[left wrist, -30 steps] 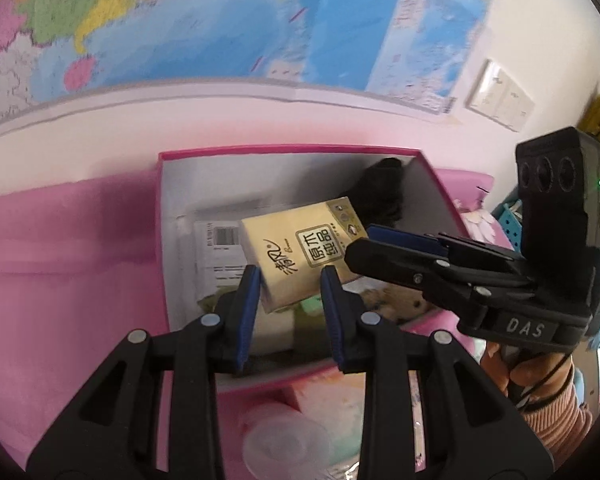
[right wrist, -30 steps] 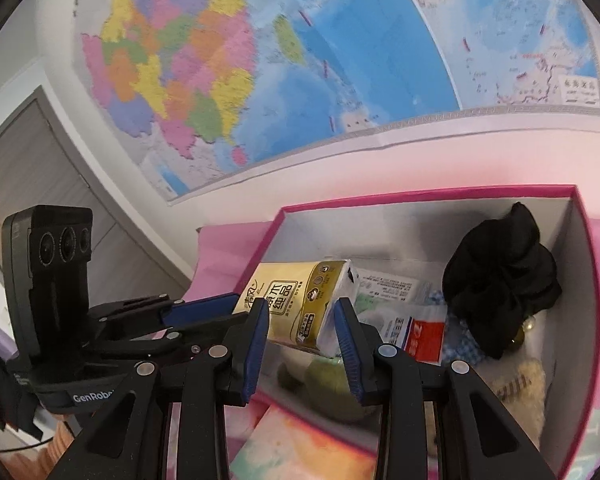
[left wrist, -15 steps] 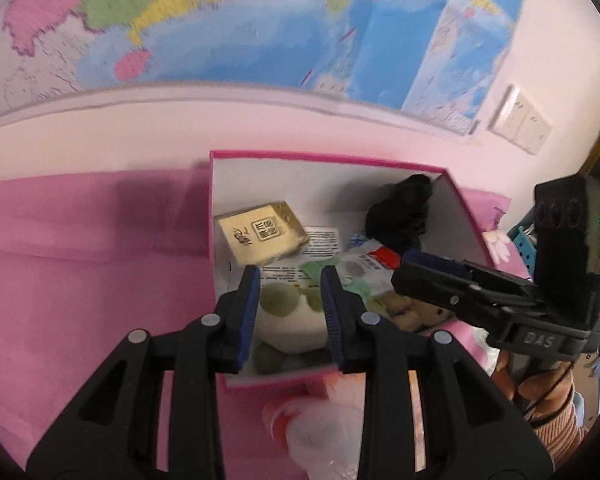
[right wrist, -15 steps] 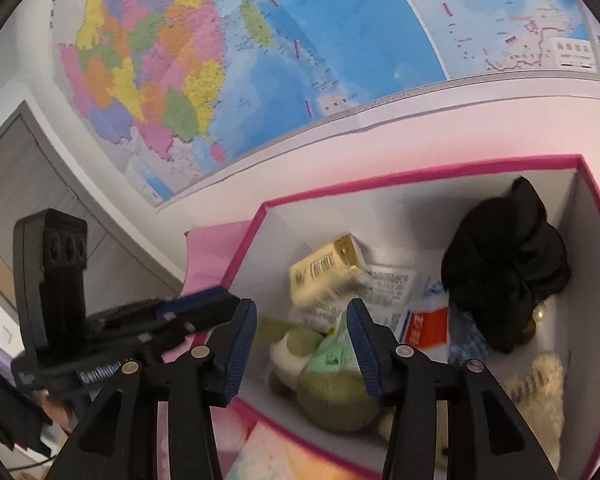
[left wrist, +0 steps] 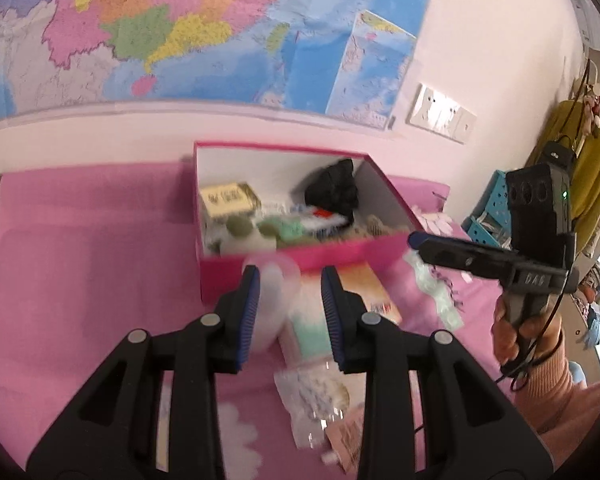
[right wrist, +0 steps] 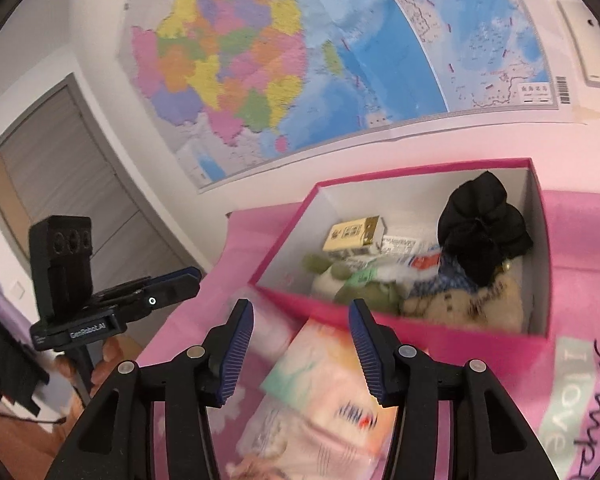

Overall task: Organize soft objects
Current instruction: 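Open the right gripper to drop the tissue pack and move back to the pile, then grasp the clear bag of cotton swabs with the right gripper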

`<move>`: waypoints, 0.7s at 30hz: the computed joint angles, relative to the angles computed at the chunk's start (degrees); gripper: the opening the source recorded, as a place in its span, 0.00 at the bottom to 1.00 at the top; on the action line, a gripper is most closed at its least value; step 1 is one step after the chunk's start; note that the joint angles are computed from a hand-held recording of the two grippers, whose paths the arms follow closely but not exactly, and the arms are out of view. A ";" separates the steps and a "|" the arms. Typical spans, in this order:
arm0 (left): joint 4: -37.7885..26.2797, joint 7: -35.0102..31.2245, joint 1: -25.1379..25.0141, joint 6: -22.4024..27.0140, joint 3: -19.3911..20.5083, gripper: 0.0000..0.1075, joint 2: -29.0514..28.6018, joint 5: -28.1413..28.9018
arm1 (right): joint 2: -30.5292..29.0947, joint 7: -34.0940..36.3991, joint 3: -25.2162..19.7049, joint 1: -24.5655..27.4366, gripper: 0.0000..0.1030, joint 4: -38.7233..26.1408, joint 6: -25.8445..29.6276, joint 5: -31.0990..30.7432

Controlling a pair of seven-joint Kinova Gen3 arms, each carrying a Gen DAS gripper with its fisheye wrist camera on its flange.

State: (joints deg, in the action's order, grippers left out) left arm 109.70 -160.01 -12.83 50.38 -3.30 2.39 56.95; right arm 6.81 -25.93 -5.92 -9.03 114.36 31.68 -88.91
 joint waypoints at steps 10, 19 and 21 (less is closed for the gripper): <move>7.09 0.37 -0.36 0.49 -1.54 0.31 -1.57 -5.15 | -5.85 -1.67 0.26 -1.86 0.50 10.45 -0.08 0.60; 9.92 3.60 0.84 -1.16 0.07 0.31 0.00 -9.59 | -4.86 -5.40 -1.62 -6.01 0.50 14.80 -3.44 1.23; 10.19 4.39 1.31 -1.94 0.49 0.31 0.43 -10.15 | -5.19 -7.91 -2.22 -7.13 0.50 14.97 -6.59 2.47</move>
State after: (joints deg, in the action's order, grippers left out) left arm 119.88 -155.61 -11.52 48.43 -2.81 2.82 46.80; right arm 1.63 -33.84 -8.14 -16.16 129.32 25.08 -86.44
